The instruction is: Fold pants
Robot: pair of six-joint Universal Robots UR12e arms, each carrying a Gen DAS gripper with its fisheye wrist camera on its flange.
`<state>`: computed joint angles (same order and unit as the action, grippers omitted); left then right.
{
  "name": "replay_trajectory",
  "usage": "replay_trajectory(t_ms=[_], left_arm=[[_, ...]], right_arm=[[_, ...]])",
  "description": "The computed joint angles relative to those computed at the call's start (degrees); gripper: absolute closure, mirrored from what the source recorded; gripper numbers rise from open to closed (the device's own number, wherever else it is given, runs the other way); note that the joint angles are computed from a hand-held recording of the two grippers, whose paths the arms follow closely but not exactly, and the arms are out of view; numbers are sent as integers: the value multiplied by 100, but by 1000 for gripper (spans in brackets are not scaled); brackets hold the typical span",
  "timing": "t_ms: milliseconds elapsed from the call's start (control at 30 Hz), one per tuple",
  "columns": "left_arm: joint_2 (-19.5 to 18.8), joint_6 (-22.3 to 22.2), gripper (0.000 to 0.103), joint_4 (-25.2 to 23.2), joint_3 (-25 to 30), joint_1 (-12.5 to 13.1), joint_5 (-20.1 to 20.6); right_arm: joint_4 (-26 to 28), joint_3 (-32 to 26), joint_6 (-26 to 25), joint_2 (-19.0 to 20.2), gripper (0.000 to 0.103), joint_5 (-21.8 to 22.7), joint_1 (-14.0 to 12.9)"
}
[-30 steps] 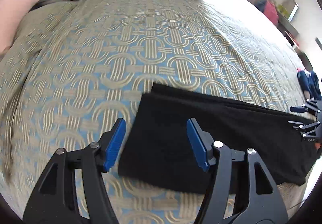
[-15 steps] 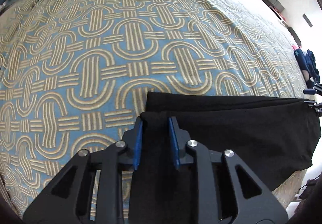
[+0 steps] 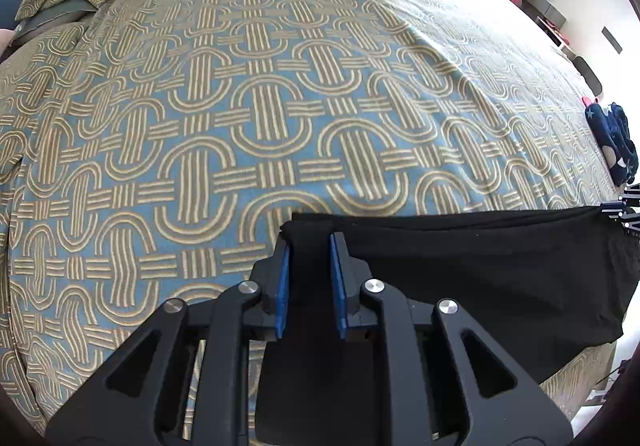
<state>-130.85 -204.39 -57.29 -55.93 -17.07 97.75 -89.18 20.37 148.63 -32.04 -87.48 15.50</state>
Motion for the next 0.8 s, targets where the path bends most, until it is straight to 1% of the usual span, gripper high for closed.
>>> replay_trajectory(t_ms=[100,167,233,267,300,333,367,400,433,467,500,567,600,667,733,800], left_arm=[[-71,32,82,-68,108,1,79],[-101,8,82,-66,157,-7,126],[-129,-40,82,147,156,17,131],[-141,-90,81,276,138,36,97],[-165,-197,79,347,129,75,54],[-234,-354,82,225,218,90,139],[-332,-602,86,-137,381,83,465],[-407,-815,87,-481,500,91,751],[-405,-1007,87,-585,482,119,798],[-356,-1127,87,-499,375,151,710],[-252,-1325,87,-337,185,183,629],[-19,-1509,86,77,-214,200,554],[71,-1502,84,169,-340,191,561],[249,-1478,74,210,-553,157,613],[510,-1688,45,293,-878,79,755],[754,-1909,35,611,-1247,-9,825]], right_arm=[[-343,381,-132,-232,93,-72,28],[-427,458,-73,-290,93,-60,47],[-461,417,34,-269,93,-60,34],[-611,414,161,-255,93,-174,33],[-732,282,318,-171,93,-377,50],[-765,141,515,-84,92,-575,55],[-559,-155,726,68,92,-639,37],[-233,-544,1024,255,92,-634,11],[-103,-692,1159,322,92,-628,0],[-139,-600,1225,267,92,-637,4],[-339,-300,1190,108,92,-649,17],[-767,348,1079,-240,91,-622,65],[-910,557,1026,-357,91,-560,92],[-1145,991,808,-602,89,-295,153],[-1211,1163,551,-703,88,-103,244],[-1117,1081,445,-634,88,82,335]])
